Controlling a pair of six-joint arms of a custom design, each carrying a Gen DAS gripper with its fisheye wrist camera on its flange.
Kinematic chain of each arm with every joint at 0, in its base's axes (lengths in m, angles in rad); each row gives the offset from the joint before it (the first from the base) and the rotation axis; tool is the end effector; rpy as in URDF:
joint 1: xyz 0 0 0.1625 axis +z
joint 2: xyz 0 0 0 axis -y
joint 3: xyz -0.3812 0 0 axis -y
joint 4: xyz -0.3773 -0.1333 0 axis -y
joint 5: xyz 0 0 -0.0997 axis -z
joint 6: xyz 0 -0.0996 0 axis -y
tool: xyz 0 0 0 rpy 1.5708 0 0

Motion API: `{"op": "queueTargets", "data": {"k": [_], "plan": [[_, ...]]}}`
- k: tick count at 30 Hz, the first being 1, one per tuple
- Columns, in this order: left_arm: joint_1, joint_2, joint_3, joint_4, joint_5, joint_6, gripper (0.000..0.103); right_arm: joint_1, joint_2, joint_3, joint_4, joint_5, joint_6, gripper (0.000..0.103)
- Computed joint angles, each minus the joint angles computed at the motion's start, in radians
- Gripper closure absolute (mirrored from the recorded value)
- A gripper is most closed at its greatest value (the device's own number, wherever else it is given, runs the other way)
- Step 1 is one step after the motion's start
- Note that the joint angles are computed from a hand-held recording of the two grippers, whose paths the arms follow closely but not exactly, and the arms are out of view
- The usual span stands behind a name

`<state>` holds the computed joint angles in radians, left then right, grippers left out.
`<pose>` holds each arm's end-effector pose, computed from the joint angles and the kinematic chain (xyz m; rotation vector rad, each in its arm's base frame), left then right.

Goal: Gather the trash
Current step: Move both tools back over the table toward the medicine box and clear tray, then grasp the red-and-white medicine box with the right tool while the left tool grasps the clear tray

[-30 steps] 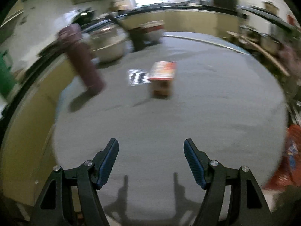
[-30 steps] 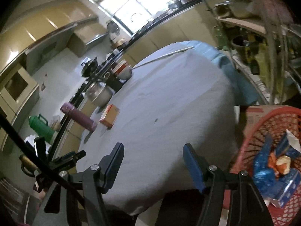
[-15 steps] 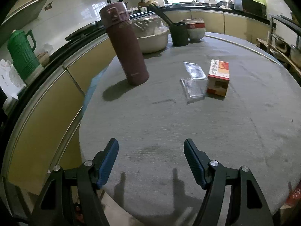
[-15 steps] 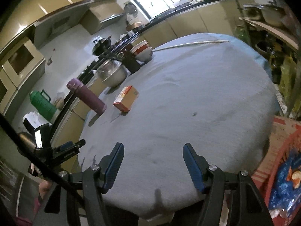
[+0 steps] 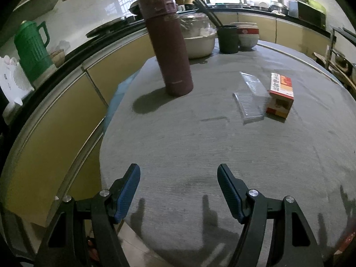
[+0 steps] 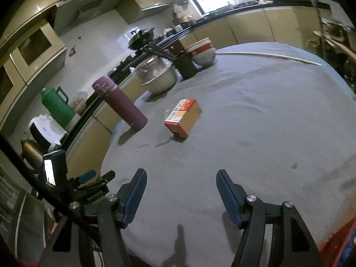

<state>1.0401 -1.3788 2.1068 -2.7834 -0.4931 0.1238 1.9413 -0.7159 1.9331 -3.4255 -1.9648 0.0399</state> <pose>-0.0445 -0.5126 0.2904 0.3746 2.0522 -0.7488 0.2889 -0.4812 0.0442 0.2711 -2.7147 0.9902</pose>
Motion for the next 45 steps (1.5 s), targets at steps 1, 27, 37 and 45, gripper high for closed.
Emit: {"op": "queueTargets", "data": {"k": [1, 27, 37, 45], "plan": [[0.005, 0.0, -0.004, 0.001, -0.005, 0.0, 0.031, 0.004, 0.013, -0.023, 0.018, -0.006, -0.001, 0.035], [0.099, 0.015, -0.087, -0.002, -0.105, 0.058, 0.031, -0.035, 0.493, -1.034, 0.826, -0.279, 0.365, 0.035], [0.089, 0.058, -0.164, 0.034, -0.193, 0.058, 0.031, -0.053, 0.415, -0.847, 0.664, -0.269, 0.265, 0.048], [0.078, 0.219, -0.34, 0.12, -0.361, -0.021, 0.026, -0.084, 0.179, -0.423, 0.413, -0.195, 0.206, 0.048]]}}
